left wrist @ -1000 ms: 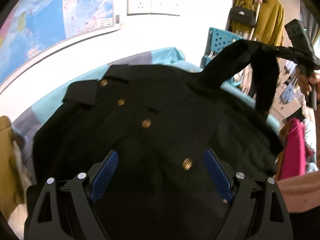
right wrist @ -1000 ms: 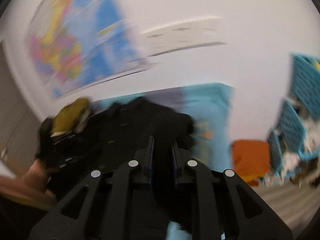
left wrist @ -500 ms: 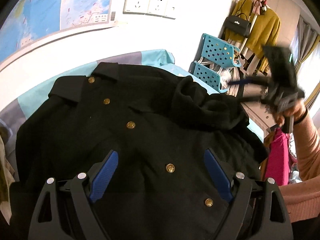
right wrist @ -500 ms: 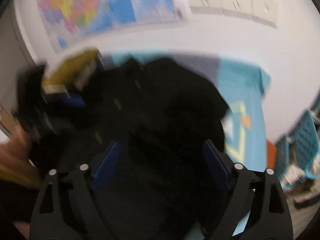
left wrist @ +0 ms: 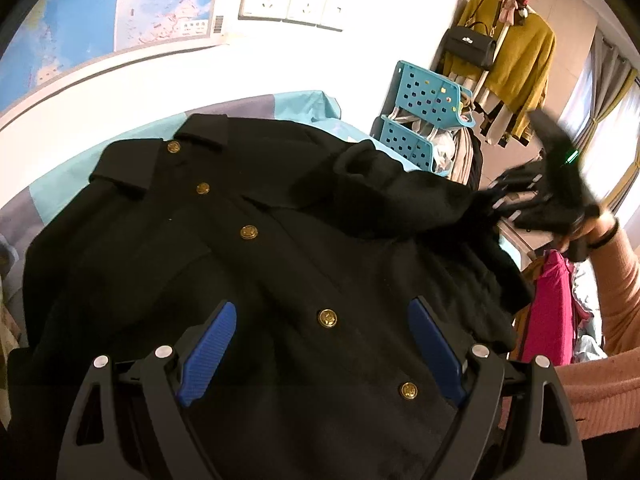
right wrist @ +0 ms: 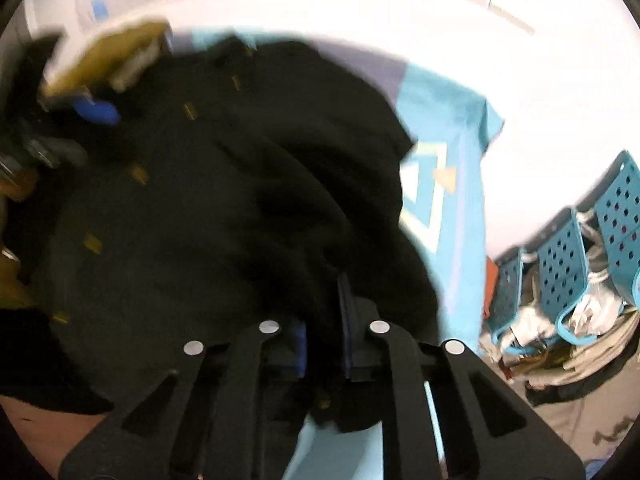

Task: Fold large clothes

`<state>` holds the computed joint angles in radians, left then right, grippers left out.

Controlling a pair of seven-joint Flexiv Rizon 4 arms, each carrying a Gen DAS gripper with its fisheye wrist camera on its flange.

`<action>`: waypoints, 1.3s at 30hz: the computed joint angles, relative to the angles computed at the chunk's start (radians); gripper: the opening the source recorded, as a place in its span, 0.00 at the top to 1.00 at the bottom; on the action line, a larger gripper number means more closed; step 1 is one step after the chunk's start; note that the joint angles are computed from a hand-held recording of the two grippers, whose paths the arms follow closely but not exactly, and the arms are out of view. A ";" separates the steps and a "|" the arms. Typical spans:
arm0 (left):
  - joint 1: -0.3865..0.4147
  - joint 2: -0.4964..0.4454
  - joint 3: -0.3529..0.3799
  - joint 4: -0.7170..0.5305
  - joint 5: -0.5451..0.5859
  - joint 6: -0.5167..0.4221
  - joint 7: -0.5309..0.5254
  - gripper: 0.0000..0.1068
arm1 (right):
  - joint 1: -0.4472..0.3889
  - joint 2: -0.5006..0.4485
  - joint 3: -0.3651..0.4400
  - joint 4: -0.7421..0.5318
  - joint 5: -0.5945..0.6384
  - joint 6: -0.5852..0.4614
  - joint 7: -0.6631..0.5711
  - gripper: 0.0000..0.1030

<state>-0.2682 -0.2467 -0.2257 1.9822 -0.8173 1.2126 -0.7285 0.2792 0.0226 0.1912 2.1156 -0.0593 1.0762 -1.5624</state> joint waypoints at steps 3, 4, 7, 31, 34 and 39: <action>0.009 0.019 -0.011 0.016 -0.066 0.005 0.047 0.21 | 0.023 0.070 0.001 -0.068 0.169 -0.064 -0.110 0.89; 0.008 0.023 -0.011 0.020 -0.086 0.011 0.063 0.21 | 0.041 0.096 -0.007 -0.100 0.266 -0.097 -0.178 0.89; 0.004 0.037 -0.014 0.027 -0.170 0.022 0.121 0.20 | 0.094 0.121 -0.029 -0.172 0.479 -0.176 -0.315 0.88; -0.040 -0.001 0.064 -0.003 0.039 -0.218 -0.046 0.17 | -0.089 -0.321 0.007 -0.370 0.524 0.049 -0.072 0.25; -0.030 -0.040 0.055 -0.036 0.122 -0.224 -0.109 0.51 | -0.134 -0.404 0.047 -0.435 0.542 0.043 -0.089 0.25; 0.002 -0.032 0.044 -0.042 0.158 -0.204 -0.113 0.78 | -0.266 -0.473 0.173 -0.541 0.705 -0.082 -0.293 0.84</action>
<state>-0.2666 -0.2785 -0.1816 1.9405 -0.6598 1.0090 -0.8417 0.0136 -0.4504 0.3645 1.5743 0.6456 0.9939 -1.8551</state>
